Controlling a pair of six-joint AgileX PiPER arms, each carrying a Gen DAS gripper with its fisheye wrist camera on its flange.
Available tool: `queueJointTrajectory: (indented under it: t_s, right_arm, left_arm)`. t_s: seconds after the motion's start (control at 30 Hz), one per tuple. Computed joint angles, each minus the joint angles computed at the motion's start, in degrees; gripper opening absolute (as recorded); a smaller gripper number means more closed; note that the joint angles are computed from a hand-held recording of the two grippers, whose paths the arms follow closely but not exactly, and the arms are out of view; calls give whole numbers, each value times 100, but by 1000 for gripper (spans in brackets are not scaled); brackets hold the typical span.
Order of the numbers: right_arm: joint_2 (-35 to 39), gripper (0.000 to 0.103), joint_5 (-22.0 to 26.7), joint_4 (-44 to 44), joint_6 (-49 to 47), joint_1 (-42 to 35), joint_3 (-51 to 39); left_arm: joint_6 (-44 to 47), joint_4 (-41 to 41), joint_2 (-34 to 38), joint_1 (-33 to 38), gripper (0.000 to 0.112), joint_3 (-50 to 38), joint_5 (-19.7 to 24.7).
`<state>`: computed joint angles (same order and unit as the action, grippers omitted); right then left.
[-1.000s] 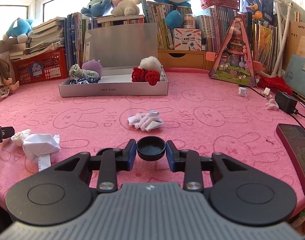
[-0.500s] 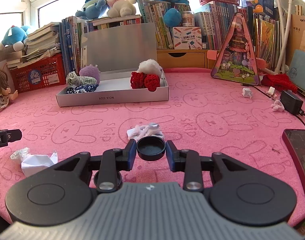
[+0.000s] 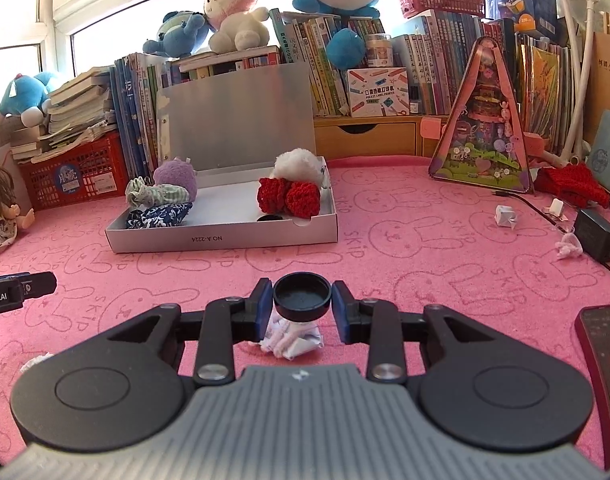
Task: Organize objects
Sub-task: 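Carry the black lid with the left gripper while the right carries its lid to the box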
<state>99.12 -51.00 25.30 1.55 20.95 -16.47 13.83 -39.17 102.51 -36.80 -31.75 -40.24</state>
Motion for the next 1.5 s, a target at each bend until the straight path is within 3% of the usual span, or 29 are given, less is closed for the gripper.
queueJointTrajectory:
  t_s: [0.3,0.43,0.53,0.67,0.9,1.03,1.2,1.5]
  right_arm:
    - [-164,37,1068,-1508,587,-1040,-775]
    - [18,37,1587,-2502,1297,-1551,-1311]
    - [189,37,2158,-3906,2616,-2040,-1854]
    - [571,37,2459,-5688,4530,-2512,-2552]
    - [1136,37,2909,-7477,6329,-2647,-3604]
    - [1430,38,3057,-8036,6947,-2624,-4077]
    - [1770,38,3325,-8755,7618,-2518,-4603]
    - [2097,38,3586,-8978,7774,-2373,-4975]
  left_arm:
    - [-69,582,171,338,37,-912,645]
    - [-214,895,384,491,37,-1430,967]
    - [-387,1169,586,594,37,-1827,1136]
    - [-751,1629,909,769,37,-2458,1556]
    - [-932,1998,1626,934,37,-3654,2309]
    - [-775,1898,2021,970,37,-4314,2694]
    - [740,543,2477,926,37,-5049,3031]
    - [3661,-2235,3063,896,37,-5812,3257]
